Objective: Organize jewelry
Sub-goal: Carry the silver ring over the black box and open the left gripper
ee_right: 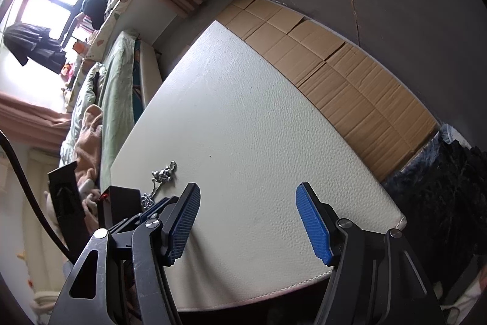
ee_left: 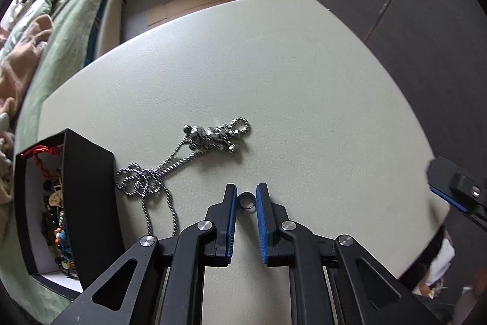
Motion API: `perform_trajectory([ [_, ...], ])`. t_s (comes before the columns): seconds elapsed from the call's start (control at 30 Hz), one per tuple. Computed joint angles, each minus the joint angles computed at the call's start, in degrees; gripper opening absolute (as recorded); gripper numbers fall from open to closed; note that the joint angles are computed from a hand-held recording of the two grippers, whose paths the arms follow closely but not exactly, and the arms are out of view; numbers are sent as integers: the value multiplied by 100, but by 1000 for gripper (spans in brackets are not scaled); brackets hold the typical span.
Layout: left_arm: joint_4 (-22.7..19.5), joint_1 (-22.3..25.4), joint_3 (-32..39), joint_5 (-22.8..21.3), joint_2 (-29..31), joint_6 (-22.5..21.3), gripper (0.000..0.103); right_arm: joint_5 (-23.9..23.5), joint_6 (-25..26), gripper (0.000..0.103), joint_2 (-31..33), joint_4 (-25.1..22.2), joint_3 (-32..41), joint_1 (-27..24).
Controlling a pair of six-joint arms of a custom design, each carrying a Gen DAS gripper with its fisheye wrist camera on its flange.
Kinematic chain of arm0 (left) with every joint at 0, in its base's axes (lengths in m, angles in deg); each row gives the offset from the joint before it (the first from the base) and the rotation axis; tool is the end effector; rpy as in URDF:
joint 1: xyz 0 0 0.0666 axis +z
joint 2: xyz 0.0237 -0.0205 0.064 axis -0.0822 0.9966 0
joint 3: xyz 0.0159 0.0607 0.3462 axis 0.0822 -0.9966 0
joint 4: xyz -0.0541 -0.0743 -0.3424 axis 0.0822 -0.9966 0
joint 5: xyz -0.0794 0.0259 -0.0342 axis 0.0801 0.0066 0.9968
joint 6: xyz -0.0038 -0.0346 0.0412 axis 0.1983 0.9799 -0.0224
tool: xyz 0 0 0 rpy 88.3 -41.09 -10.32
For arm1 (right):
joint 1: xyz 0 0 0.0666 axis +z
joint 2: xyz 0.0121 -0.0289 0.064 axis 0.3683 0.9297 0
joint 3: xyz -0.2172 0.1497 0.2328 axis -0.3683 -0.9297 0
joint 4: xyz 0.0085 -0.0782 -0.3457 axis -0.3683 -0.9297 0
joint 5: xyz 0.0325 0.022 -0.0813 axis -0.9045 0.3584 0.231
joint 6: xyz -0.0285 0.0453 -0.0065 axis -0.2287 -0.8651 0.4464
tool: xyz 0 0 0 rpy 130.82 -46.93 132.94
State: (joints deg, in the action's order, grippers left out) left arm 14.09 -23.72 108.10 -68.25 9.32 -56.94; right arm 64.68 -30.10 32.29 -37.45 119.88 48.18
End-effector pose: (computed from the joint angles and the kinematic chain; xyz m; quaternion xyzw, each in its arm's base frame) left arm 0.4527 -0.1600 0.3578 0.2749 0.9471 -0.0567 0.1555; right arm 0.3060 0.1512 0.3990 0.3551 0.8799 0.2242 0.2225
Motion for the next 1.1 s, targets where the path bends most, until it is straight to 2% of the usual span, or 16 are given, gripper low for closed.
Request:
perform_trajectory([
  [0.2,40,235,44,381,-169,-65,13,83,27,67,107,-46,125,73],
  [0.47,94,621,269,1011,-367,-62,13,249,394,66,409,-9,479,325],
  [0.63,4,939,423,1352,-390,-151,13,186,397,67,515,111,543,361],
  [0.8,-8,1329,554,1504,-407,-275,13,27,356,67,644,339,594,400],
  [1.1,-177,1897,922,1815,-199,-238,13,-328,345,67,1055,836,830,501],
])
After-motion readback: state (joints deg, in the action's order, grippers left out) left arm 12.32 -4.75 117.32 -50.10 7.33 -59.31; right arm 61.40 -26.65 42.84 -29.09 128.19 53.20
